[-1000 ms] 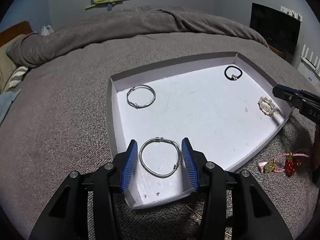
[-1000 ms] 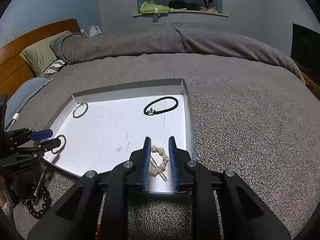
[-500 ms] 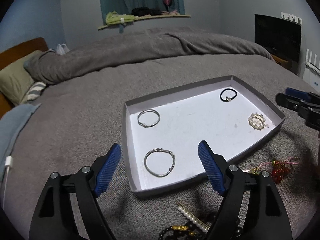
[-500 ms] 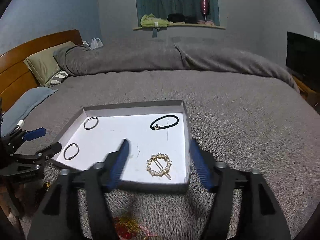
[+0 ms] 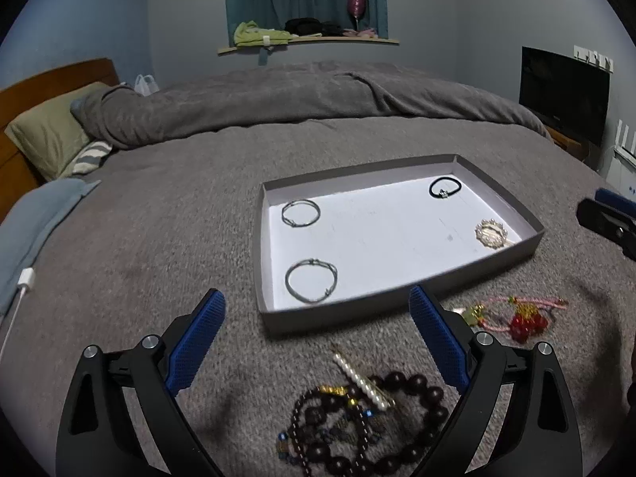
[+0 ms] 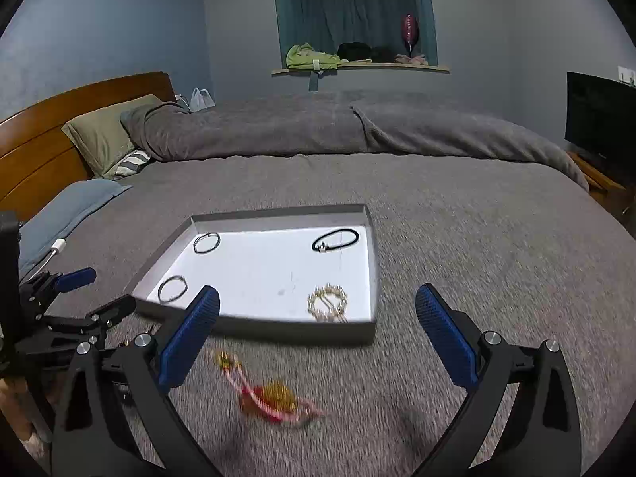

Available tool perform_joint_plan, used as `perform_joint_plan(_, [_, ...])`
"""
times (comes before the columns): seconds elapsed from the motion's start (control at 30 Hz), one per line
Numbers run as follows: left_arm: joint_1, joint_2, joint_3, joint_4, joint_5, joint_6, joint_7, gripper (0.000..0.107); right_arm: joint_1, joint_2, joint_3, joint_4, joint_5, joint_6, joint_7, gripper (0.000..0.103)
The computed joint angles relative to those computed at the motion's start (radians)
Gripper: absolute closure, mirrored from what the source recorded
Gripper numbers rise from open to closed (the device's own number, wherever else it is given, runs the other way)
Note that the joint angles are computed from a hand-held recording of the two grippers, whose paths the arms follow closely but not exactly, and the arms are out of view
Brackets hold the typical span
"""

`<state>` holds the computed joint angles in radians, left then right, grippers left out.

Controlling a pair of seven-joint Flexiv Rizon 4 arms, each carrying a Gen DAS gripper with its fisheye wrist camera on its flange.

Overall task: Organize jewelry
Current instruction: 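Move both open tools back over the remaining jewelry, then grasp and lift the pink beaded bracelet with the right tool while the left closes near red beads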

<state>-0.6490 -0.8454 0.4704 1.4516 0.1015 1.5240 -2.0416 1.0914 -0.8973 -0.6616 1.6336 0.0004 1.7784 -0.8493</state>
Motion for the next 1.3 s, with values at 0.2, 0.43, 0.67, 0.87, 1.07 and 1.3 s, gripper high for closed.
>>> perform_joint_plan(0.2, [-0.035,0.023,0.024,0.065,0.001,0.042,-0.018,0.013,0.051,0.029,-0.020,0.111,0.051,0.034,-0.018,0.006])
perform_joint_plan(0.43, [-0.061,0.050,0.031,0.170,-0.051,0.125,0.014,0.013,0.061,0.050,0.005,0.154,0.070,0.055,-0.076,0.006])
perform_joint_plan(0.67, [-0.062,0.063,-0.004,0.235,-0.091,0.150,0.130,0.013,0.039,0.045,0.059,0.131,0.029,0.034,-0.171,0.006])
perform_joint_plan(0.87, [-0.007,0.068,-0.079,0.255,-0.156,0.163,0.213,0.013,-0.005,0.035,0.114,0.094,-0.010,0.019,-0.208,0.018])
perform_joint_plan(1.07, [-0.009,0.062,-0.090,0.261,-0.218,0.162,0.272,0.013,-0.107,0.044,0.233,0.044,-0.098,-0.034,-0.213,0.062])
perform_joint_plan(1.3, [-0.013,0.062,-0.099,0.274,-0.268,0.181,0.319,0.013,-0.075,0.038,0.181,0.058,-0.085,0.027,-0.176,0.100])
